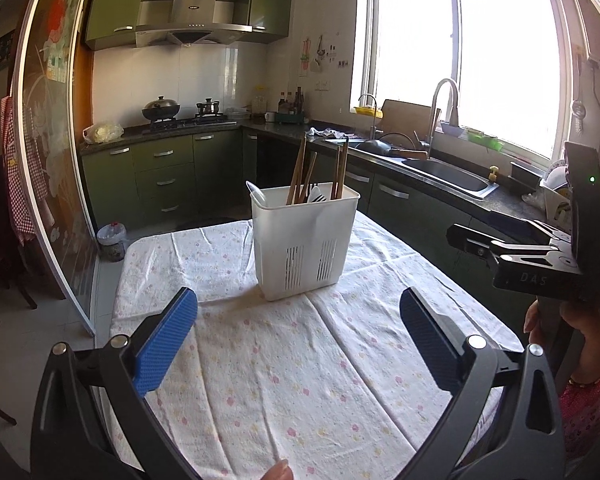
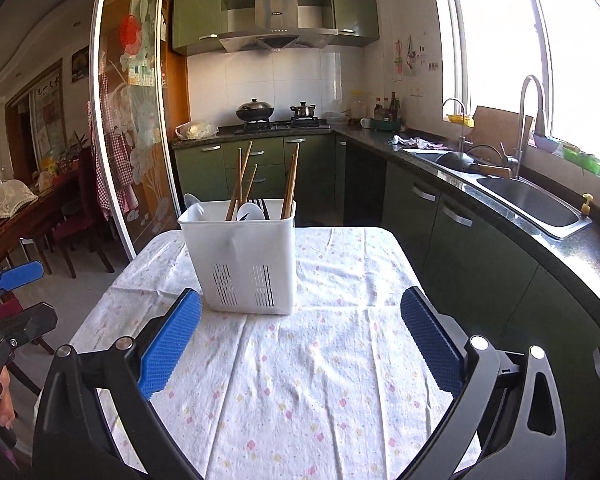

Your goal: Organize utensils

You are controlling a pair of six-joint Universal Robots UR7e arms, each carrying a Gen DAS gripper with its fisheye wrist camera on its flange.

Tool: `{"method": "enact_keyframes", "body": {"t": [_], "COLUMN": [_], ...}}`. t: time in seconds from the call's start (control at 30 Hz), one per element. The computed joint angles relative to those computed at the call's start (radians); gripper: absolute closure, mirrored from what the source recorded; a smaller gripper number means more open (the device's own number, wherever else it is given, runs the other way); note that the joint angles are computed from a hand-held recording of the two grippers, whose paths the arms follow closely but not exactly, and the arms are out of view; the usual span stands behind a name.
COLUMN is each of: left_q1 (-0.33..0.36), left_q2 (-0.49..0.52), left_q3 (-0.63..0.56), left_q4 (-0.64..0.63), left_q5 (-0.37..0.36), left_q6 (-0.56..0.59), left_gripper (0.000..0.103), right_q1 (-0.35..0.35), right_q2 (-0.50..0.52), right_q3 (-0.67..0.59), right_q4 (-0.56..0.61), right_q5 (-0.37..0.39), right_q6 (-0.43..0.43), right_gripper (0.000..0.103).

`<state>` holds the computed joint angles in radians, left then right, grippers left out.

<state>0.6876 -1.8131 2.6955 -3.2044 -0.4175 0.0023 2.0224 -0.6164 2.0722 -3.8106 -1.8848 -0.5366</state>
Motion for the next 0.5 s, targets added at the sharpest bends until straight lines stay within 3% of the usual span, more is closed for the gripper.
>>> {"method": "enact_keyframes", "body": {"t": [0.2, 0.37, 0.5], "left_q1": [-0.069, -0.126, -0.122], "left_q2": [-0.066, -0.155, -0.187], "left_q3": [0.065, 0.099, 0.096], "left_q4": [-0.001, 0.106, 0.15], "left_q5": [0.052, 0.095, 0.058], "left_q6": [-0.027, -0.085, -0.095], "left_gripper": [0.007, 0.007, 0.007], "right_q1": [0.011, 0.023, 0.019], "right_q2": [0.01, 0.024, 0.026], "right_q3": [0.055, 0.081, 0.104], "right_q4": [-0.117, -0.19, -0.229], "right_q5": [-0.025, -0.045, -0.022], "right_q6": [-0.022, -0.058, -0.074], "right_gripper": [0.005, 0.005, 0.005]}}
